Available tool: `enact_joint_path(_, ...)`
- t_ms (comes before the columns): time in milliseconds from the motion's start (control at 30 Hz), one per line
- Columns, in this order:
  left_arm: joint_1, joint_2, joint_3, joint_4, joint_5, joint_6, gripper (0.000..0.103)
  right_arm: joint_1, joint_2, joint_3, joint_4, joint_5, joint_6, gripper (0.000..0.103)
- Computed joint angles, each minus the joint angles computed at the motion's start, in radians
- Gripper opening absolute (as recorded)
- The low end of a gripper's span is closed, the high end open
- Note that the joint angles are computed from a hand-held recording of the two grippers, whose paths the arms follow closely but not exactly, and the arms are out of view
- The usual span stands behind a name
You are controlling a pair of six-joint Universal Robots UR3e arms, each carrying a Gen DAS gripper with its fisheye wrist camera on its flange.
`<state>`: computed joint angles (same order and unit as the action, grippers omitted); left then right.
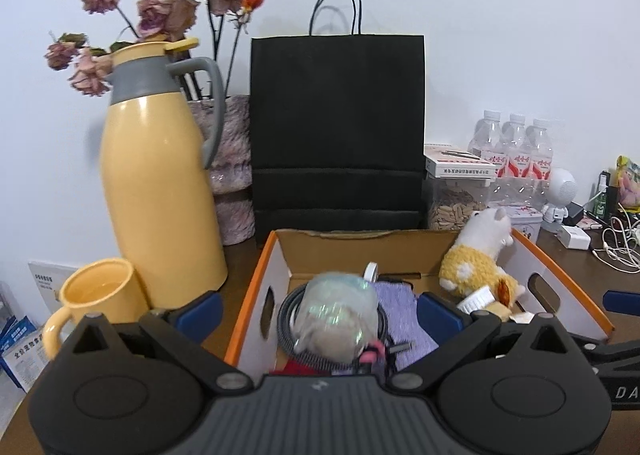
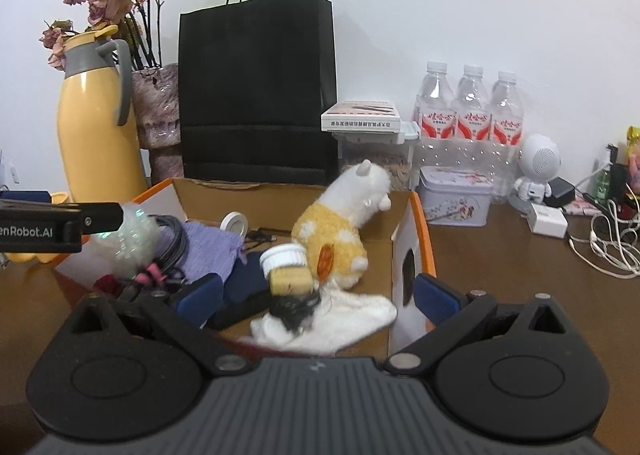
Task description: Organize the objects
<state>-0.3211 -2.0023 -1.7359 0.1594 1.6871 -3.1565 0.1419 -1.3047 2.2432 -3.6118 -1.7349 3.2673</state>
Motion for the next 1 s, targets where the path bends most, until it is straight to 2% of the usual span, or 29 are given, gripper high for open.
enact_joint_path(267,0.007,0.254,-0.322,0.031,-0.016,0.003,0.103,0.118,-0.19,0.158,0.042,-0.088,0.064,0.103)
enact_joint_path(533,0.026,0.538,-0.636,0.019,-0.05,0.014,0.103,0.315,-0.352,0.249,0.153,-0.253,0.169,0.103)
enact_joint_path(733,0.015,0.728,-0.765,-0.053,-0.048,-0.003,0.103,0.481,-0.398,0.251,0.245,-0.385,0.271,0.103)
enact_joint_path(1000,0.015,0.896,-0.83,-0.152,-0.047,-0.013,0.103,0.655,-0.397,0.205,0.351,-0.528,0.369,0.103)
